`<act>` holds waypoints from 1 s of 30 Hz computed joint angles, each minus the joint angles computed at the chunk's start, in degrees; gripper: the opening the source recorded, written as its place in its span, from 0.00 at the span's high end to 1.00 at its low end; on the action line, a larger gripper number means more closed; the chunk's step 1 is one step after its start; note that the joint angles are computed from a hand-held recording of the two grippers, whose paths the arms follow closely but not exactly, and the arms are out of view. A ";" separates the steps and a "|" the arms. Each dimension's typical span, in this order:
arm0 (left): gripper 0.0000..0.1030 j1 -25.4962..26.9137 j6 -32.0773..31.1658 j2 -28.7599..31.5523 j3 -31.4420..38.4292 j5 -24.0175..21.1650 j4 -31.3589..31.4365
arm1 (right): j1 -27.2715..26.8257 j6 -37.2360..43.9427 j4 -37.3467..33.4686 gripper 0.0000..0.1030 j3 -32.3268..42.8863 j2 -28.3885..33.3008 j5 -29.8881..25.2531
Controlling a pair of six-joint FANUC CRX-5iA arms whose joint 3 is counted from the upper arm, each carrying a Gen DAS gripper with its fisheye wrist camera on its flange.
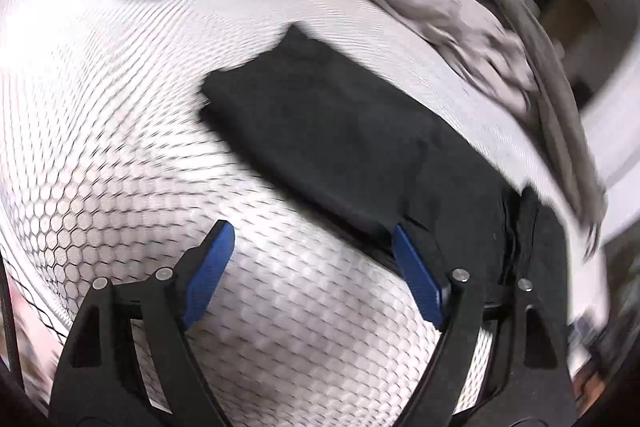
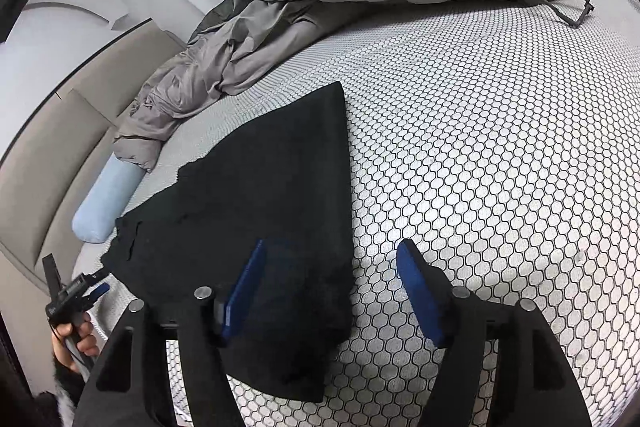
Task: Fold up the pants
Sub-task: 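Lift the folded pants with both tools and fold them over again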
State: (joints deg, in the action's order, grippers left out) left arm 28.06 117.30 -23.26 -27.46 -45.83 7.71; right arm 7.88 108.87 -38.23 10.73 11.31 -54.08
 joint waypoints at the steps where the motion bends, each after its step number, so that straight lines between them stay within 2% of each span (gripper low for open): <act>1: 0.23 3.33 -4.84 -1.12 -3.56 2.43 6.61 | -0.28 0.16 -0.04 0.33 -0.12 0.09 -0.31; 4: 0.23 6.99 -11.66 -2.33 -8.92 8.13 15.97 | 0.35 -1.84 0.13 0.30 1.63 1.60 -1.06; 6: 0.25 6.88 -10.03 -1.49 -8.48 9.92 15.08 | -0.21 -1.28 -1.01 0.30 1.52 1.89 -1.43; 8: 0.46 6.54 -7.74 0.37 -6.84 11.25 12.92 | 0.32 -1.59 -0.75 0.30 1.73 2.11 -1.28; 9: 0.66 6.23 -5.06 1.83 -4.65 9.94 9.67 | 0.57 -1.50 -0.51 0.30 1.68 2.13 -1.13; 10: 0.88 5.42 0.19 3.57 -1.18 7.33 3.41 | 0.83 -1.18 -0.22 0.30 1.53 2.09 -0.96; 13: 0.96 0.92 10.64 4.83 4.32 4.73 -9.45 | 2.11 -1.24 1.27 0.30 1.41 1.96 -0.29; 16: 0.98 -8.12 21.07 6.06 11.96 -0.19 -25.06 | 2.80 -0.42 2.59 0.30 0.69 1.20 0.82; 20: 0.98 -18.12 25.65 8.20 20.54 -2.87 -35.14 | 2.44 1.76 1.83 0.30 -0.09 0.20 1.49; 24: 1.00 -31.27 27.60 12.00 29.15 -1.47 -45.27 | 1.97 3.33 0.94 0.30 -0.70 -0.75 2.43; 25: 1.00 -33.37 25.86 13.08 30.65 0.03 -45.48 | 1.85 3.43 0.82 0.30 -0.88 -0.97 2.73; 27: 1.00 -36.16 18.45 15.34 32.64 4.09 -41.61 | 1.61 3.52 0.77 0.30 -1.11 -1.27 3.15; 28: 1.00 -36.76 16.77 16.26 33.34 4.53 -39.85 | 1.49 3.44 0.87 0.30 -1.29 -1.47 3.38; 30: 1.00 -35.90 13.01 18.02 32.91 5.67 -32.55 | 0.95 3.72 0.59 0.30 -1.61 -1.77 3.48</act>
